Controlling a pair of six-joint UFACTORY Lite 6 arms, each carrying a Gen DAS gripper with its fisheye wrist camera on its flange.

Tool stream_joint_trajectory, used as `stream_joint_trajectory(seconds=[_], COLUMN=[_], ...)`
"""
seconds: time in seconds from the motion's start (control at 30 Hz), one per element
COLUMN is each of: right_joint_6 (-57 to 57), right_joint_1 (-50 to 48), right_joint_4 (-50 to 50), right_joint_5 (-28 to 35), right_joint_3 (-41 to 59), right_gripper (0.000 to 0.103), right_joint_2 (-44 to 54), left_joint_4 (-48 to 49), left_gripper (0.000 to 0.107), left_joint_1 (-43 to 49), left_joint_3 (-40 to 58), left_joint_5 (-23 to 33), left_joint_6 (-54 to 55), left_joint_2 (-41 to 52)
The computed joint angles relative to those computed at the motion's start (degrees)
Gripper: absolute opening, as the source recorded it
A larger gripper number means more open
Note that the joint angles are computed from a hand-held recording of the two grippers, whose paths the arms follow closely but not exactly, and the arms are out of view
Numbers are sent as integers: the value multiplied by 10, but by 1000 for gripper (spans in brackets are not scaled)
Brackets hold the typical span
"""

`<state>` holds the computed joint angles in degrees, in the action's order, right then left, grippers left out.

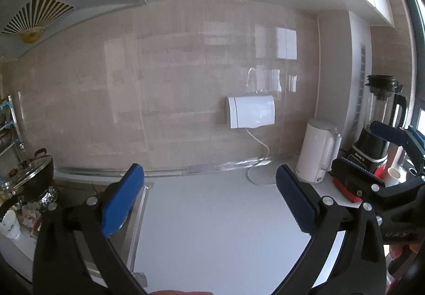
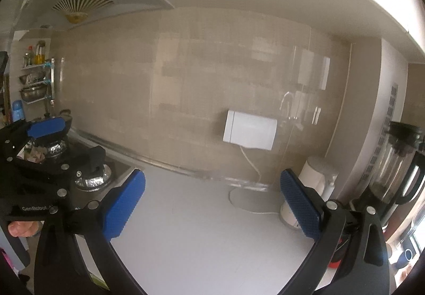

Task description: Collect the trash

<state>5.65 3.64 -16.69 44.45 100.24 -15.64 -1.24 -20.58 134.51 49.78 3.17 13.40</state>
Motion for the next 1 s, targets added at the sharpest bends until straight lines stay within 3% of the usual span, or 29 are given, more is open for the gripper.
stream_joint_trajectory(seconds=[0.57, 1.0], right_joint_6=[131, 143], right_joint_1=[155, 189], right_joint_4=[-176, -194], right_joint_5=[65, 78], right_joint_3=[32, 46], right_gripper=[101, 101], right_joint_2=[-17, -4], left_joint_4=[13, 18], left_gripper=[95, 95], left_joint_1=[27, 45], left_joint_3=[-19, -39], left_joint_5=[-4, -8], left_joint_6=[-10, -17], left_joint_2=[-49, -63])
